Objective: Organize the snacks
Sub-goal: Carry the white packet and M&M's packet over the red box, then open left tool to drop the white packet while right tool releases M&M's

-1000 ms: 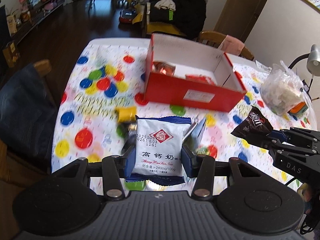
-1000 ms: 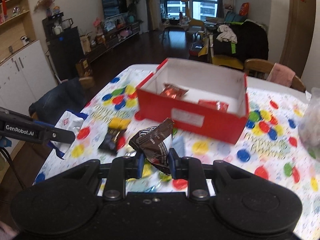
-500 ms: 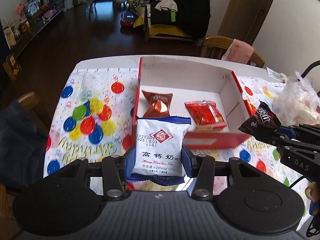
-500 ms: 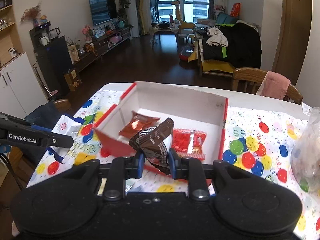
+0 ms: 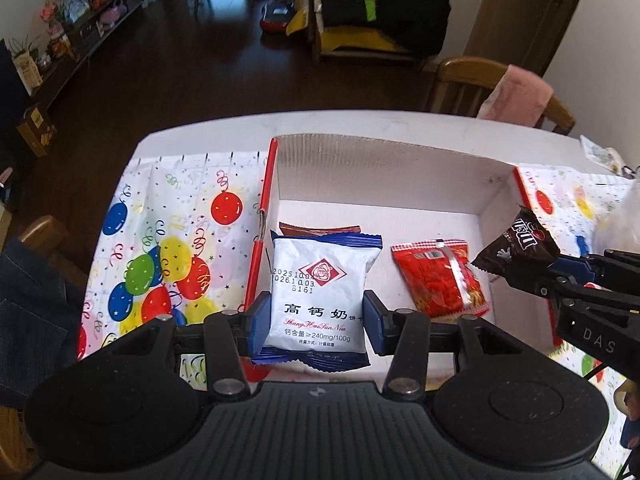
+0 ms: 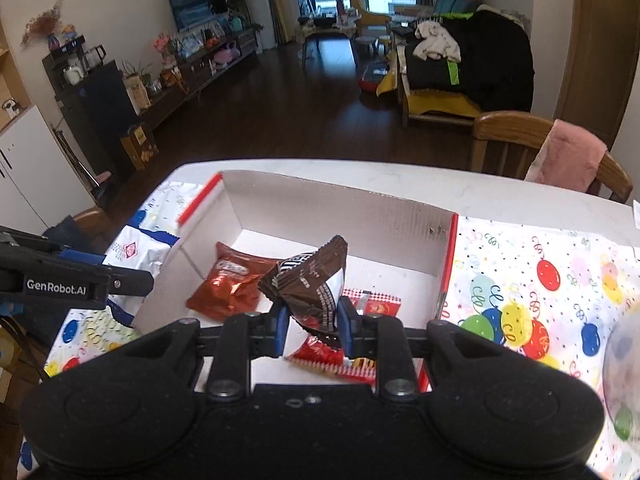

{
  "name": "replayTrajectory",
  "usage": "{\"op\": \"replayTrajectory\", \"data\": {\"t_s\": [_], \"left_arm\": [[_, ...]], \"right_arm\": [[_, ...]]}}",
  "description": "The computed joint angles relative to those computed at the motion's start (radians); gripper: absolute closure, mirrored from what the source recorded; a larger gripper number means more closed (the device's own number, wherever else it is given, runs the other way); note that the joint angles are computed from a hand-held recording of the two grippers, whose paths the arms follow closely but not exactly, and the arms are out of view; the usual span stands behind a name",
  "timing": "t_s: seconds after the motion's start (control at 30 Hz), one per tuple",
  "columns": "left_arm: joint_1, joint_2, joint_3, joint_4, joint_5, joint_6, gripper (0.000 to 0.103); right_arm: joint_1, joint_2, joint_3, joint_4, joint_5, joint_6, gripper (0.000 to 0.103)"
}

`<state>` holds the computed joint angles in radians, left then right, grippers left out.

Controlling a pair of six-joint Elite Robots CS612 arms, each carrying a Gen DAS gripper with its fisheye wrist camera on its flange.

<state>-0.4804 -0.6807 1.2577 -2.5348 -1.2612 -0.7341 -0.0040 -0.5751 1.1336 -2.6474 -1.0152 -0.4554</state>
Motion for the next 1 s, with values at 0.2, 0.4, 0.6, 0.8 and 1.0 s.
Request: {"op": "replayTrajectory", "data": {"t_s": [0.2,0.4,0.6,0.8,1.0], "left_arm": [[0.015,0.059,-0.105,0.115,-0.004,-0.005,0.056],[0.023,0.111,-0.199,0.199,-0.001,0.022,0.056],[0.030,0.159,-0.290,0.286,-0.028,0.065,0.056],[0.037,0.201,-0.367,0.377,-0.061,0.087,0.056],[0.040,0.215,-0.387,0.409,-0.064,0.086,0.056]], "right_arm": [[0.016,0.066,-0.116,0.118,-0.047,-0.002,0.080],[0.030,0.112,-0.192,0.195,-0.085,-0.018,0.080],[0.040,0.126,-0.210,0.217,-0.132,-0.052,0.080],[0.044,0.129,-0.214,0.236,-0.155,-0.087,0.079],[0.043,0.129,-0.215,0.247,-0.152,-0.104,0.078]]}}
